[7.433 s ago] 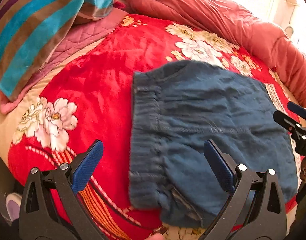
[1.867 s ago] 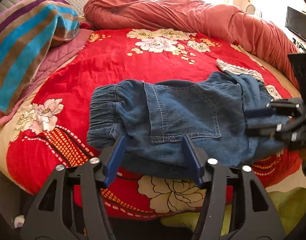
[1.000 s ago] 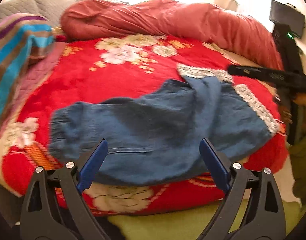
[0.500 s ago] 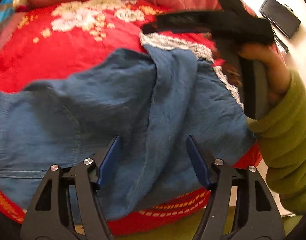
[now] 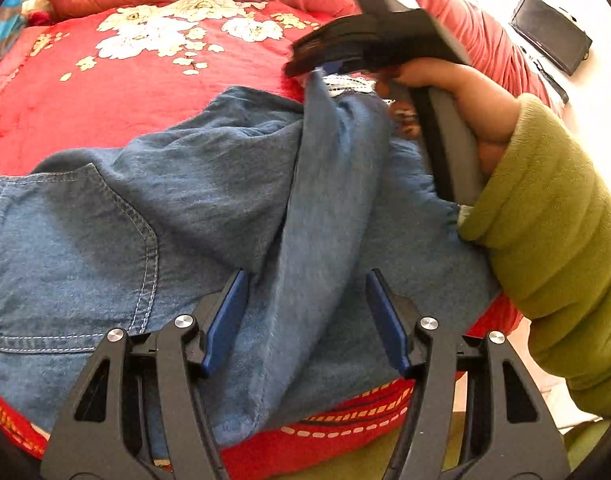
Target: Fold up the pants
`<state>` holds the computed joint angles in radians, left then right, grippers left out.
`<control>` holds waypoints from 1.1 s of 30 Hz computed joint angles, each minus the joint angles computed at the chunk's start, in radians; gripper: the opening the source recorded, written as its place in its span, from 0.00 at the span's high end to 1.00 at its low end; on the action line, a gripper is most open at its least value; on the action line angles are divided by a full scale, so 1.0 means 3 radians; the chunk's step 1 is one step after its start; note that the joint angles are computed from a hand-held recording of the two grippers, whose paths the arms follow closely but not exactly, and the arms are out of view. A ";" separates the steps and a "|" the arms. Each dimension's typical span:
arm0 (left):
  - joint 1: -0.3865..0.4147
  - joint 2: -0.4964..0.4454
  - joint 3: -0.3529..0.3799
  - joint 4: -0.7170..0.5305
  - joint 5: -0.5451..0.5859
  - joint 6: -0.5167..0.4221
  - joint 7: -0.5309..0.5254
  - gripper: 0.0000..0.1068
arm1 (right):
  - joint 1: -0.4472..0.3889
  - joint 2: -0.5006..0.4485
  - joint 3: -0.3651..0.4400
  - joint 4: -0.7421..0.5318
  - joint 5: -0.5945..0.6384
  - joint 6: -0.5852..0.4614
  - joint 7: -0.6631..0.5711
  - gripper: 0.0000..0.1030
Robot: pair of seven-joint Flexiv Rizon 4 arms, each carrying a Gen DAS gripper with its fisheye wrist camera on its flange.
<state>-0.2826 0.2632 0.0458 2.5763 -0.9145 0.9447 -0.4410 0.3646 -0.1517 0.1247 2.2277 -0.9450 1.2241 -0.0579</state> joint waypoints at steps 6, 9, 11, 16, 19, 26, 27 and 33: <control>-0.0004 0.0046 0.0014 0.0019 -0.0045 0.0035 0.0032 0.45 | -0.0259 0.0611 0.0069 0.0490 -0.0459 0.0211 0.0590 0.88; -0.0027 0.0073 0.0006 0.0033 -0.0076 0.0112 0.0076 0.45 | -0.0408 0.0940 0.0219 0.0713 -0.0432 0.0250 0.0684 0.88; -0.0059 0.0098 -0.0018 0.0063 -0.0088 0.0233 0.0106 0.45 | -0.0453 0.1178 0.0342 0.0842 -0.0248 0.0204 0.0608 0.88; -0.0095 0.0075 0.0024 0.0019 -0.0073 0.0229 0.0163 0.98 | -0.0388 0.1860 0.0672 0.1080 0.0382 -0.0129 0.0257 0.88; -0.0115 0.0157 0.0040 0.0047 -0.0100 0.0261 0.0262 0.99 | -0.0191 0.2230 0.0834 0.1179 0.0928 -0.0375 0.0037 0.88; -0.0057 0.0275 0.0137 0.0110 0.0007 0.0230 0.0304 0.99 | 0.0390 0.2704 0.1219 0.1276 0.1965 -0.1022 -0.0059 0.88; -0.0044 0.0279 0.0144 0.0117 0.0024 0.0209 0.0301 0.99 | 0.0458 0.2704 0.1238 0.1301 0.2064 -0.1041 -0.0050 0.88; -0.0044 0.0355 0.0129 0.0178 0.0075 0.0246 0.0337 0.99 | 0.0717 0.2753 0.1243 0.1450 0.2482 -0.1028 -0.0055 0.74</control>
